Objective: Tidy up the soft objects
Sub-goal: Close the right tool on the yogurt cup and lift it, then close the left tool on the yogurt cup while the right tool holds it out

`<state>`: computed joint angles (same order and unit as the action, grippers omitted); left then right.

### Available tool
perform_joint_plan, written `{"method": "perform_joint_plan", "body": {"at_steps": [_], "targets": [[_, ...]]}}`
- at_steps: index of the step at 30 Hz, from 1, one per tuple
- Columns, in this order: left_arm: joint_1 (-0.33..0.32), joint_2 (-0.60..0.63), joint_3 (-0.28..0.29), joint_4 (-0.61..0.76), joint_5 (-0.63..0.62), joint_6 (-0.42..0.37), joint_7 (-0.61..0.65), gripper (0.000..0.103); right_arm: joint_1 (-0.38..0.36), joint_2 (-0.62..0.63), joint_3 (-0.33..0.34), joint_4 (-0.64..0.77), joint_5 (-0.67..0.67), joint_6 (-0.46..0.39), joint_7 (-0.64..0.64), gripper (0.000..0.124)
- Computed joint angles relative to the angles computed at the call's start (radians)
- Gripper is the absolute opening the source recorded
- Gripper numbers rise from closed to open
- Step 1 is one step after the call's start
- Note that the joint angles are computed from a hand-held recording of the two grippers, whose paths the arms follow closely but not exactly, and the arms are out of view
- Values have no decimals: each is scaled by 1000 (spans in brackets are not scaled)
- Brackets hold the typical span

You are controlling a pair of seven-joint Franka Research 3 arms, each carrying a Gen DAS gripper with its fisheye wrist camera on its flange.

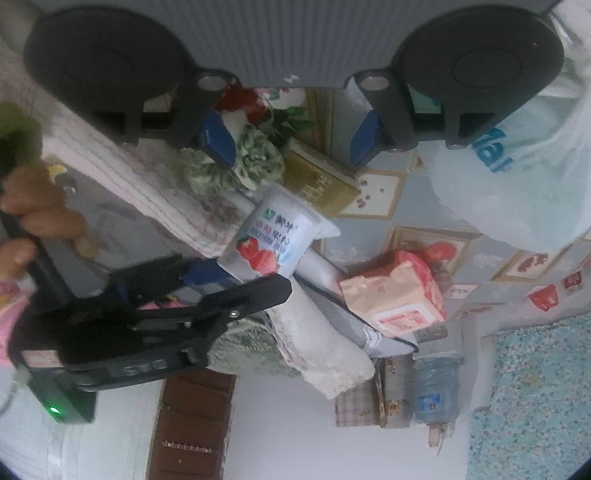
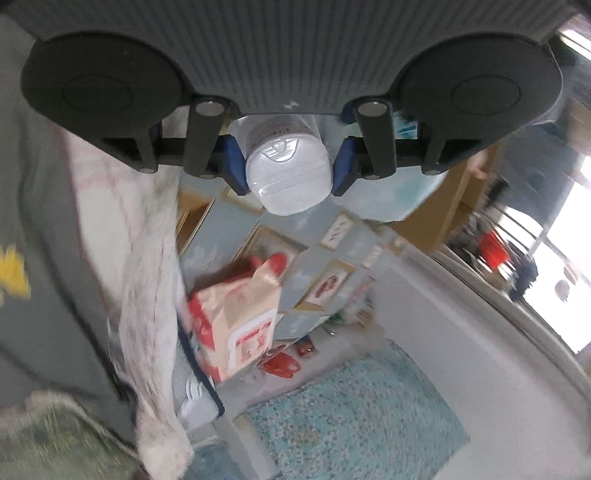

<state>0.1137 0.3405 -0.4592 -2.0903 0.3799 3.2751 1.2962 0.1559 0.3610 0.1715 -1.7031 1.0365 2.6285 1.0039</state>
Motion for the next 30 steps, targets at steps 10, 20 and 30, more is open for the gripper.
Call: {"method": "perform_joint_plan", "body": {"at_steps": [10, 20, 30], "targets": [[-64, 20, 35, 11, -32, -35, 33, 68, -35, -70, 8, -166, 340, 11, -126, 48], [-11, 69, -45, 45, -10, 12, 61, 66, 65, -159, -35, -282, 241, 283, -142, 53], [9, 52, -49, 13, 19, 40, 11, 58, 75, -188, -23, -286, 198, 343, -221, 53]]}}
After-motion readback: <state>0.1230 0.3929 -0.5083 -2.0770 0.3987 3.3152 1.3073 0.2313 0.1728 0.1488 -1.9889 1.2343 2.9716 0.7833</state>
